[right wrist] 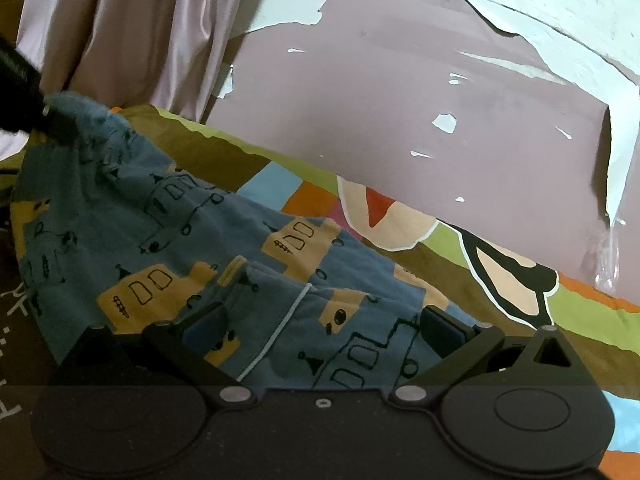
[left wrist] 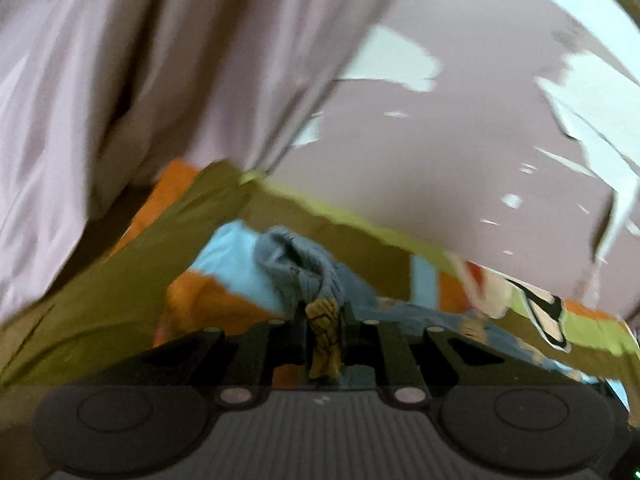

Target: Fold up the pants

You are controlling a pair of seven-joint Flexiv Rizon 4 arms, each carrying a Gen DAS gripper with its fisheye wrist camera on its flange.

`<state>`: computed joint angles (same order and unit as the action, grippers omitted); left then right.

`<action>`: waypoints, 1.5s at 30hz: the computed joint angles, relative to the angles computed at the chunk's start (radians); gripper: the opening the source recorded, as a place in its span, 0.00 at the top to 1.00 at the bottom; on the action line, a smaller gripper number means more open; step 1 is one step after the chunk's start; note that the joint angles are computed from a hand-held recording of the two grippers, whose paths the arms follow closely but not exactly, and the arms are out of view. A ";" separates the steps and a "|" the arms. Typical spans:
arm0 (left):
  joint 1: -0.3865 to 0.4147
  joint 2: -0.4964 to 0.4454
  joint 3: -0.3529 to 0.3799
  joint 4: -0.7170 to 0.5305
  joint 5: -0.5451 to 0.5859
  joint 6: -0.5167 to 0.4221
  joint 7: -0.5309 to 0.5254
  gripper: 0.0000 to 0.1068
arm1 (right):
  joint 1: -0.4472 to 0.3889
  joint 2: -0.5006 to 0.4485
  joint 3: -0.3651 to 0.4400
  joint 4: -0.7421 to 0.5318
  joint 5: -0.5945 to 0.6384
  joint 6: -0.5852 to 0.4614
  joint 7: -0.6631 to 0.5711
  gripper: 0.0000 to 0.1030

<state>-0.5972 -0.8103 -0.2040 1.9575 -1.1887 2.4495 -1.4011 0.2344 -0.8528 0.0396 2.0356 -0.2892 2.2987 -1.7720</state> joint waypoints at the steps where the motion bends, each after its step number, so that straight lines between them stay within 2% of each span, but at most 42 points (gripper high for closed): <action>1: 0.005 0.004 0.004 -0.003 0.051 -0.012 0.011 0.86 | -0.007 -0.001 0.005 -0.002 -0.009 0.002 0.002 0.01; 3: 0.012 0.014 0.014 -0.013 0.144 -0.047 0.035 0.86 | -0.025 0.001 0.013 -0.001 -0.029 0.016 0.006 0.01; 5: 0.036 0.020 0.022 -0.022 0.292 -0.087 0.018 0.86 | -0.050 -0.001 0.020 -0.002 -0.041 0.052 0.014 0.01; 9: 0.015 0.012 0.063 -0.104 0.469 -0.176 0.086 0.86 | -0.130 0.003 0.026 0.002 -0.087 0.114 0.062 0.01; 13: -0.039 -0.029 0.094 -0.228 0.520 -0.314 0.161 0.86 | -0.163 0.017 -0.014 0.013 -0.060 0.142 0.078 0.01; 16: -0.066 -0.092 0.110 -0.340 0.559 -0.419 0.173 0.86 | -0.207 0.027 -0.035 0.021 -0.060 0.142 0.094 0.01; 19: -0.089 -0.171 0.134 -0.459 0.605 -0.514 0.182 0.85 | -0.276 0.032 -0.039 0.030 -0.116 0.117 0.125 0.01; 20: -0.108 -0.194 0.162 -0.497 0.607 -0.567 0.191 0.83 | -0.296 0.030 -0.039 0.032 -0.136 0.113 0.130 0.01; 22: -0.152 -0.229 0.234 -0.549 0.604 -0.697 0.194 0.79 | -0.319 0.022 -0.045 0.036 -0.157 0.111 0.127 0.01; 23: -0.151 -0.228 0.235 -0.542 0.614 -0.726 0.185 0.66 | -0.324 0.016 -0.050 0.035 -0.155 0.105 0.126 0.01; 24: -0.128 -0.227 0.205 -0.534 0.633 -0.739 0.183 0.49 | -0.330 0.012 -0.050 0.032 -0.154 0.097 0.130 0.01; 25: -0.110 -0.225 0.177 -0.513 0.648 -0.716 0.171 0.43 | -0.342 0.008 -0.047 0.027 -0.161 0.086 0.143 0.01; 26: -0.112 -0.222 0.180 -0.493 0.656 -0.686 0.149 0.37 | -0.355 0.006 -0.039 0.024 -0.167 0.076 0.161 0.01; 27: -0.121 -0.220 0.192 -0.477 0.662 -0.659 0.125 0.36 | -0.371 0.005 -0.027 0.021 -0.184 0.071 0.180 0.01; 29: -0.121 -0.217 0.197 -0.455 0.696 -0.624 0.101 0.36 | -0.434 0.000 0.016 0.006 -0.279 0.067 0.248 0.01; 31: -0.118 -0.219 0.199 -0.451 0.733 -0.628 0.089 0.36 | -0.528 -0.009 0.072 -0.019 -0.456 0.052 0.376 0.01; 33: -0.101 -0.228 0.190 -0.474 0.779 -0.670 0.092 0.36 | -0.655 -0.046 0.145 -0.089 -0.762 0.024 0.608 0.04; 34: -0.118 -0.235 0.223 -0.491 0.790 -0.699 0.092 0.36 | -0.691 -0.068 0.160 -0.131 -0.897 0.022 0.722 0.06; 36: -0.187 -0.260 0.333 -0.529 0.799 -0.742 0.071 0.42 | -0.704 -0.097 0.142 -0.219 -1.115 0.033 0.927 0.16; 37: -0.210 -0.268 0.370 -0.539 0.806 -0.753 0.057 0.44 | -0.690 -0.099 0.121 -0.239 -1.164 0.044 0.971 0.20; 40: -0.232 -0.274 0.414 -0.554 0.827 -0.772 0.010 0.58 | -0.640 -0.087 0.075 -0.238 -1.172 0.040 0.984 0.39; 42: -0.232 -0.269 0.420 -0.553 0.852 -0.777 -0.012 0.77 | -0.616 -0.088 0.037 -0.257 -1.205 0.050 1.070 0.62; 43: -0.228 -0.266 0.416 -0.553 0.869 -0.774 -0.017 0.82 | -0.609 -0.094 0.021 -0.270 -1.218 0.068 1.115 0.64; 45: -0.230 -0.264 0.423 -0.551 0.904 -0.759 -0.031 0.91 | -0.593 -0.099 0.001 -0.274 -1.205 0.096 1.141 0.76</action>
